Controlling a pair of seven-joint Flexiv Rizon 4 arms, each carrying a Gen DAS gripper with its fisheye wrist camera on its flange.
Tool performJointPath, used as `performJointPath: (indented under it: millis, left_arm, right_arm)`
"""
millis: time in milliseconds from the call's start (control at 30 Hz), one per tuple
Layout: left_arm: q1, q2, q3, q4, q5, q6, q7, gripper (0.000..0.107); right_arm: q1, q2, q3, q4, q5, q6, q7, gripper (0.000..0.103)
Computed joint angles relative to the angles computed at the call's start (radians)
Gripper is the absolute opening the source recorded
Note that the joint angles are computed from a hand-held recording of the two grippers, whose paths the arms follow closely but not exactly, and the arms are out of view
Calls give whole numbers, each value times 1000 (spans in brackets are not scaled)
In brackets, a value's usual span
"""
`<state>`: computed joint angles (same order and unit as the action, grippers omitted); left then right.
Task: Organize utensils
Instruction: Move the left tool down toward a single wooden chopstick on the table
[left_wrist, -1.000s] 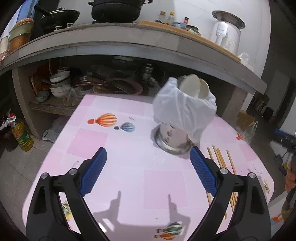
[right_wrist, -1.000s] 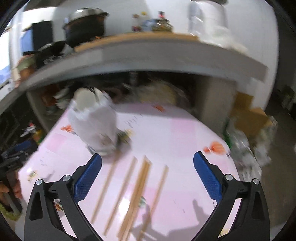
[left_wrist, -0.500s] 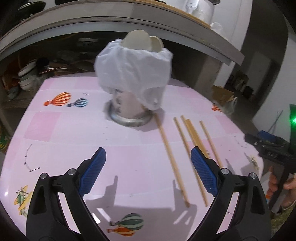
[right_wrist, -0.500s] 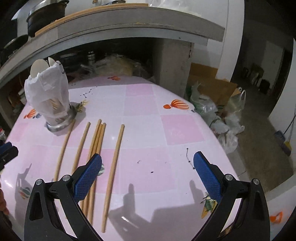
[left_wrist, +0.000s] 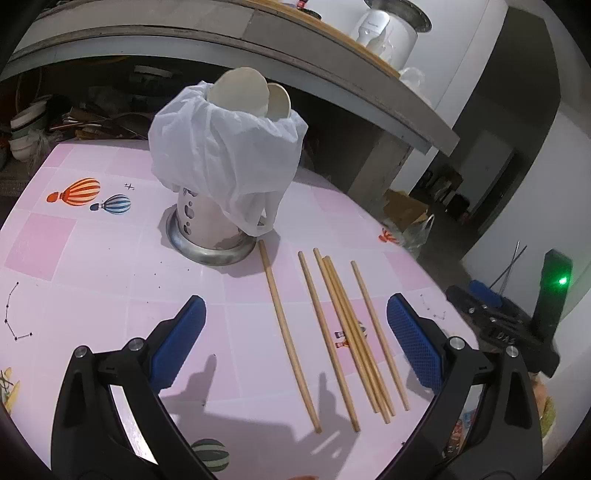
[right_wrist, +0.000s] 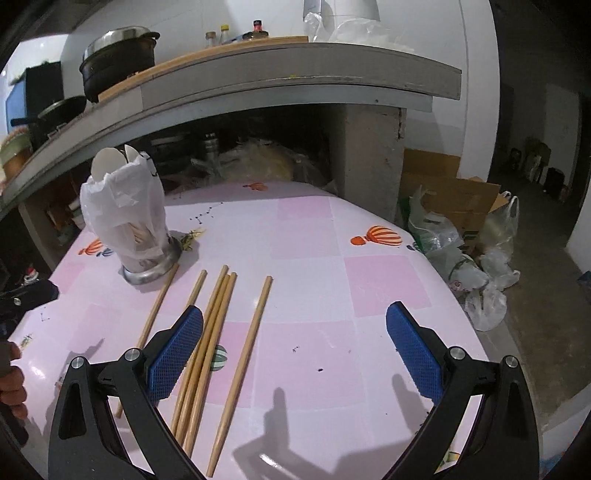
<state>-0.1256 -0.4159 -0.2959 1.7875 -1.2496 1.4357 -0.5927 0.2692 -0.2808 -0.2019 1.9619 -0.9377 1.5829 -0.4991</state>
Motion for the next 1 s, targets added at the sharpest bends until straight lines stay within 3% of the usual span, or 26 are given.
performJointPath:
  millis: [167,233,367,667,1000]
  left_arm:
    - [-7,-29,10,-19,66,1,3,95]
    - [-42,-58,78,-37,227,5,-101,95]
    - [-113,-105,229,-96,505,-68,-293,95]
    - [-195,-168,384,-205,833,-146,-530,94]
    - [-145,-197,333,-279,1001,-265,-620,43]
  right_arm:
    - [-103,-33,185,-36,238,-28,-212,97]
    - [-160,-51,287,-66,357,-65,-318,97]
    - [-173,-63,332,-87,465,-99,-416,97]
    - [-124,-64,308,-107,615,-144,-539,94]
    - [-92,-59,281,-111,676,-163,-579,94]
